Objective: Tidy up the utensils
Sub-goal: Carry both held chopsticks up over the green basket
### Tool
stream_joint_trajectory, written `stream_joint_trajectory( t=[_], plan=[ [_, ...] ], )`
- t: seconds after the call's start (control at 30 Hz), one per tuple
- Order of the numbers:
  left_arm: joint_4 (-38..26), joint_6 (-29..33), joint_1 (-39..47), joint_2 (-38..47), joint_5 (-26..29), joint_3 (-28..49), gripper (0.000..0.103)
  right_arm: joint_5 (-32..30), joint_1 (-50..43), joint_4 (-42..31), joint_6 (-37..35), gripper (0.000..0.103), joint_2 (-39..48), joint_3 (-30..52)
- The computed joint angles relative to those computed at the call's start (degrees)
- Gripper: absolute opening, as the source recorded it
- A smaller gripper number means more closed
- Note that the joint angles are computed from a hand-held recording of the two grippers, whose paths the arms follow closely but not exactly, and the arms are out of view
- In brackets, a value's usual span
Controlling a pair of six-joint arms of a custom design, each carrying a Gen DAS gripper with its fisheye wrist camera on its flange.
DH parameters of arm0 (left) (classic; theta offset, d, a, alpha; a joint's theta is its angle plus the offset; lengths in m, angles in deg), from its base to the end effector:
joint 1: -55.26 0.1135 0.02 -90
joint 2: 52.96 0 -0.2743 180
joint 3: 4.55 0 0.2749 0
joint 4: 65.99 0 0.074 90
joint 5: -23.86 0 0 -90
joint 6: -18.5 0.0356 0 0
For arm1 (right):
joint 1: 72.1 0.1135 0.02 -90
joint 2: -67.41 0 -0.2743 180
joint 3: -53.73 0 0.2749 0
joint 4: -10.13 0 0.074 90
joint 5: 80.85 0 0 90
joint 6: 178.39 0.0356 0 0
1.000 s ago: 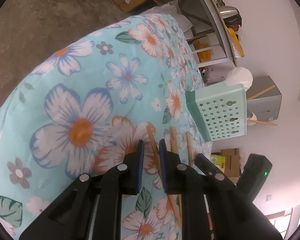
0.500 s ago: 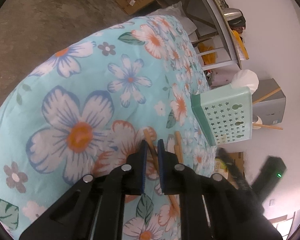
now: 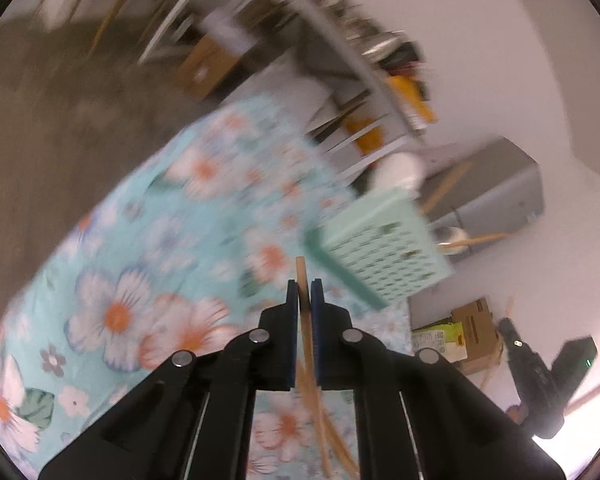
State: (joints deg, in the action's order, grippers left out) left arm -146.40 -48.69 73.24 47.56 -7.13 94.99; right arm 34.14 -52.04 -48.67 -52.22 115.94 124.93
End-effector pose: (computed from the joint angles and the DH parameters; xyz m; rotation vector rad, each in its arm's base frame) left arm 0.3507 0.0817 0.2872 0.2020 2.3783 -1.2023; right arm 0.1722 0.0469 0.3623 0.5341 2.0682 0.0934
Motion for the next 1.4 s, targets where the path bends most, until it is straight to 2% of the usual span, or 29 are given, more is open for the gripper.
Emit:
stream_joint_trajectory(
  t=[0.1,0.2,0.33,0.43,0.47,0.5,0.6,0.67,0.83,1.03,1.17,1.27,1.4],
  plan=[
    [0.1,2.4,0.3,-5.0,3.9,1.6,0.004,0.3,0.3,-0.1,0.9,0.005,-2.2,-0.9],
    [3.2,0.7,-0.2,-8.9,7.6,3.5,0.004,-0.5,-0.2,-0.1,1.3,0.005,-4.3,-1.6],
    [20.2,-14.3,-3.6,-13.2,10.7,5.6,0.004,-1.3,-0.5,0.3,1.2,0.005,-5.8,-1.9],
    [40.4,-31.4,-7.9,-14.7,7.7,5.0,0.004,-1.5,-0.4,1.2,0.9,0.005,-6.7,-2.2],
    [44.0,-34.4,-9.2,-14.7,6.7,5.2,0.004,-1.5,-0.4,1.4,0.8,0.005,-6.9,-2.2],
    [49.9,-40.1,-11.4,-13.6,5.4,6.3,0.004,-1.2,0.1,1.6,0.9,0.005,-6.9,-2.2],
    [54.0,-44.6,-16.1,-10.5,0.0,10.7,0.004,-1.9,-0.6,2.5,0.4,0.005,-7.4,-2.5],
    [56.4,-45.3,-19.8,-9.0,-4.9,12.0,0.004,-3.4,-2.1,3.1,-0.3,0.005,-7.7,-3.0],
    [59.8,-42.1,-26.6,-6.8,-15.2,11.0,0.004,-7.2,-5.4,4.2,-1.3,0.005,-7.7,-4.0],
    [62.1,-38.0,-31.6,-4.6,-22.2,6.8,0.005,-9.1,-6.8,4.7,-1.3,0.005,-7.4,-4.5],
    [61.3,-35.8,-32.2,-3.8,-21.7,4.8,0.005,-9.5,-7.1,4.3,-1.2,0.005,-7.5,-4.5],
    [59.6,-34.6,-31.0,-4.3,-19.4,3.6,0.006,-8.4,-5.9,3.2,-0.5,0.005,-7.3,-4.0],
    [59.1,-35.8,-28.9,-5.6,-16.1,2.3,0.019,-6.2,-3.7,1.3,0.6,0.005,-6.4,-2.8]
  ],
)
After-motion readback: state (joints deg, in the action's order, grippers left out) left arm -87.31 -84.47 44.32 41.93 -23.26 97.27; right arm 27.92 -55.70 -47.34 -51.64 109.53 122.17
